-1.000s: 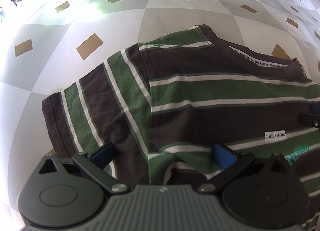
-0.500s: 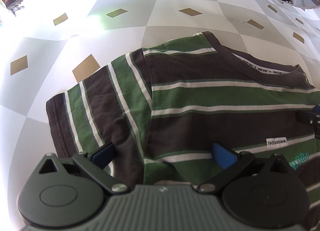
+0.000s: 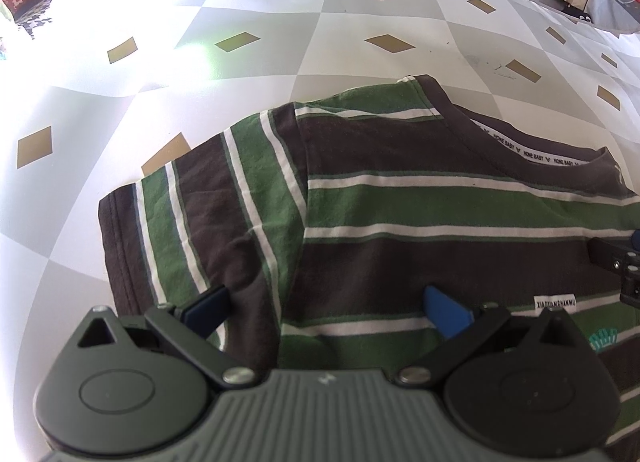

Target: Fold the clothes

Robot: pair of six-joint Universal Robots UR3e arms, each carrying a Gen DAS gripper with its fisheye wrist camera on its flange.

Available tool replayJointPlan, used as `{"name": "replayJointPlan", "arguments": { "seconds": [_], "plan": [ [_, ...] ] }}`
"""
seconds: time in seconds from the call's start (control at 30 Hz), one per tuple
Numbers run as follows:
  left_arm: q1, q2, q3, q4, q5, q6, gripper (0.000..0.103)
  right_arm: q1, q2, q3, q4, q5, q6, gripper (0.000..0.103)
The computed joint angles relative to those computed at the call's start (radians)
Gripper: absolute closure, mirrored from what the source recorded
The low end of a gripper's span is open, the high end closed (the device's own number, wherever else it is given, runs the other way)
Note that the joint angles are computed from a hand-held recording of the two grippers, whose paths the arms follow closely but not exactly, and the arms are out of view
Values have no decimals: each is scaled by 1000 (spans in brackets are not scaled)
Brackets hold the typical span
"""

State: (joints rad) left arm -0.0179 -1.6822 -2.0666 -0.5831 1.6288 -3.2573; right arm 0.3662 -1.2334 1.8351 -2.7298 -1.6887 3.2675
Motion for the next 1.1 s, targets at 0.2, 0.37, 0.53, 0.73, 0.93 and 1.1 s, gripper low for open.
{"name": "replayJointPlan", "arguments": {
  "seconds": [0.2, 0.37, 0.53, 0.73, 0.93, 1.1],
  "plan": [
    [-8, -40, 28, 25, 12, -18, 0, 10, 21, -19, -7, -16, 23, 28],
    [-10, -58, 37, 50, 21, -28, 0, 21, 42, -26, -35, -34, 41, 25],
    [-20, -88, 60, 65, 35, -54, 0, 27, 63, -42, -47, -45, 53, 23],
    [-23, -103, 68, 79, 38, -58, 0, 28, 78, -49, -64, -46, 51, 21],
    [-32, -95, 83, 42, 54, -68, 0, 2, 45, -65, 11, 3, 20, 26],
    [-58, -65, 93, 7, 78, -76, 0, -53, -61, 16, 6, 47, 34, 30]
  ]
}}
